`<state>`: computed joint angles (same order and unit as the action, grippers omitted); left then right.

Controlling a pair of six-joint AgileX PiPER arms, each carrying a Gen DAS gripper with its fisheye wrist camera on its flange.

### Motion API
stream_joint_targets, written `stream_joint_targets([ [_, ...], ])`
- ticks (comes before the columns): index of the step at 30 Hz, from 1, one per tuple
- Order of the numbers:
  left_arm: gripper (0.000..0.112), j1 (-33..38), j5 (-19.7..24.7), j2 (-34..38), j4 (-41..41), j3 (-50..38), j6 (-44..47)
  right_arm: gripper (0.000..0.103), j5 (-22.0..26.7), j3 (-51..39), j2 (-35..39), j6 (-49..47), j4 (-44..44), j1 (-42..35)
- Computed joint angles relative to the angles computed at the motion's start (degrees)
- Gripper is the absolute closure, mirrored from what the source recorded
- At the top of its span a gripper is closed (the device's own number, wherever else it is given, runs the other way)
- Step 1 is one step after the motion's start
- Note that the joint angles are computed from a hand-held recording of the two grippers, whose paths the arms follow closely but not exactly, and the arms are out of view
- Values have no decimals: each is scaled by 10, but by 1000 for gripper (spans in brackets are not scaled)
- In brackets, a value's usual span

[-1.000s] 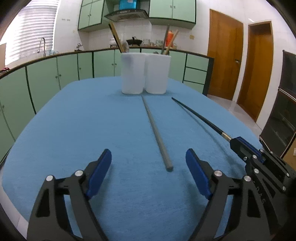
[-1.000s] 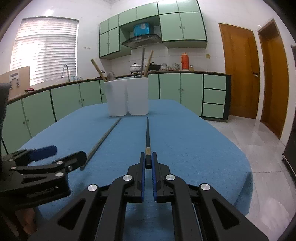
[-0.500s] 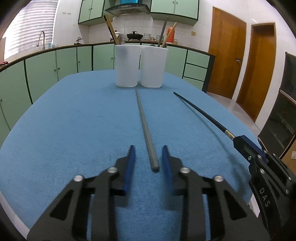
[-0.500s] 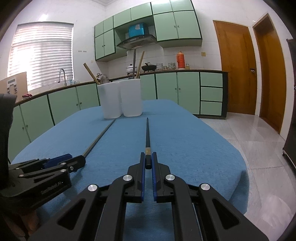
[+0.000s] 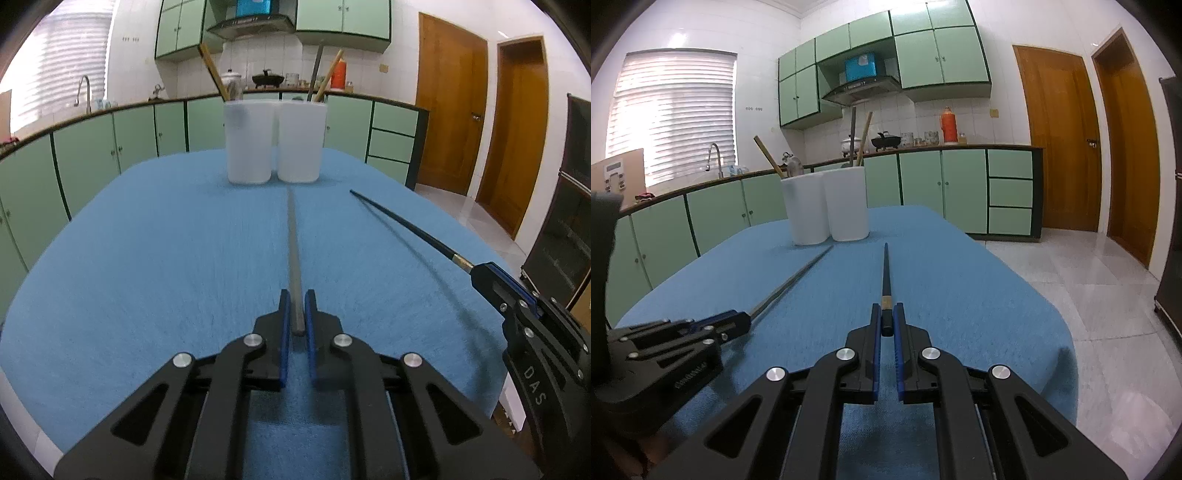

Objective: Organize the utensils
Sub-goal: 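Lift both chopsticks and carry them over the white holder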

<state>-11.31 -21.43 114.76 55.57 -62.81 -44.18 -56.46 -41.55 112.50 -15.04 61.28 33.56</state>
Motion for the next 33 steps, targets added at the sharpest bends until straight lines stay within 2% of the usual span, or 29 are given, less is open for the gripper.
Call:
stream_joint_targets([
  [8,106,9,-26,-43,-47,24,57,97,-27,11,-32,-25,-1,-1],
  [13,106,20,-45,-72,-30,18,45,97,-45,12,-72,-73,-7,-3],
  [16,106,26,-51,-88,10,0,5,97,-37,10,-110,-106,-24,-16],
  [22,106,36,-53,-99,126,-69,-128,97,62,-22,-197,-168,-59,-66],
  [28,106,39,-54,-103,198,-133,-226,97,207,-91,-234,-180,-89,-132],
  [33,106,40,-47,-96,261,-192,-298,97,255,-145,-234,-222,-73,-153],
])
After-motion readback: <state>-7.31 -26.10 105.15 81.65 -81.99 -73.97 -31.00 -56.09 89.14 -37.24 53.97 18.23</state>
